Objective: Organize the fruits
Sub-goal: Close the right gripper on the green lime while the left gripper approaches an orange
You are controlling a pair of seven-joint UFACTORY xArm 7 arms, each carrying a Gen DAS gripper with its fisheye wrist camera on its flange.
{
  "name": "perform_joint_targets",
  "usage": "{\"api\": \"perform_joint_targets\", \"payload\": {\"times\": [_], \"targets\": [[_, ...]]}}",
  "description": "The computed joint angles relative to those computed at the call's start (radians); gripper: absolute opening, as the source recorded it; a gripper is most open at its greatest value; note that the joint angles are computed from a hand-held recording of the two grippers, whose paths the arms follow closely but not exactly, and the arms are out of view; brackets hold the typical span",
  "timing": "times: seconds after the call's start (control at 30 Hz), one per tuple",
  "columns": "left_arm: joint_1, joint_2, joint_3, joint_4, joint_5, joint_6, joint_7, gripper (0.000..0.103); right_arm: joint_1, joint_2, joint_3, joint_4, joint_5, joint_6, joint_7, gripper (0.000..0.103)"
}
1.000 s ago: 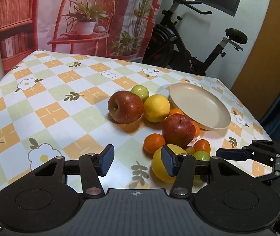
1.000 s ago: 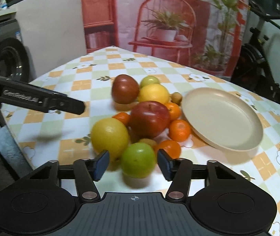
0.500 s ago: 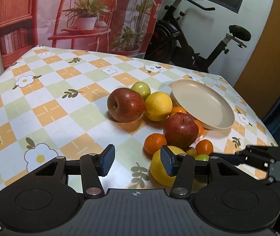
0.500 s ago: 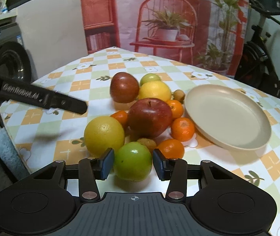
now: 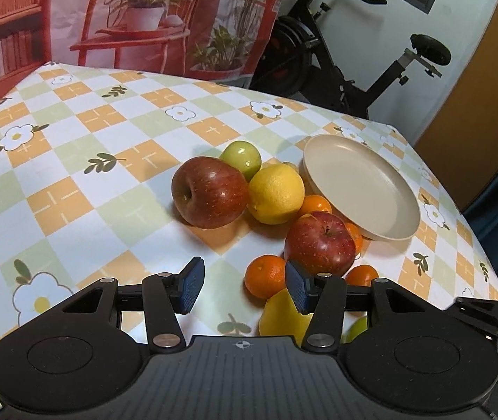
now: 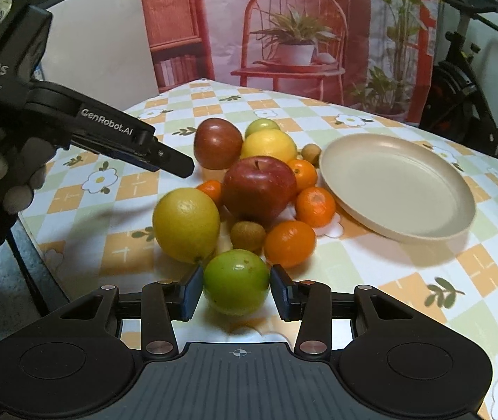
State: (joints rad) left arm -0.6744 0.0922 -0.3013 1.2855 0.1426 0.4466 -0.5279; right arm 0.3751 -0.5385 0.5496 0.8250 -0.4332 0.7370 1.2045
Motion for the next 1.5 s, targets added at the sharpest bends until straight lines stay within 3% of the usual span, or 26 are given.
{"api": "perform_joint_targets", "payload": {"times": [0.33,0.7,1.07,1.5], "targets": [[-0.001,0.026,0.004,0.021,-0.022,0.029,0.020,0.054,-0.012,-0.059,0.005,-0.074,0.020,-0.065,0.048,0.041],[0.009,0.038,0.000,0.037,-0.090,0.032,0.061,0.054,-0.050,-0.093,0.007,-0.157,0.029,-0.220,0.107,0.042],[-0.003,0.072,-0.002,0.073,-0.115,0.047,0.101,0.054,-0.148,-0.270,0.065,-0.225,0.019,-0.200,0.167,0.042],[0.017,0.133,-0.016,0.117,-0.258,0.055,0.166,0.053,-0.159,-0.285,0.079,-0.242,0.055,-0.196,0.167,0.042]]}}
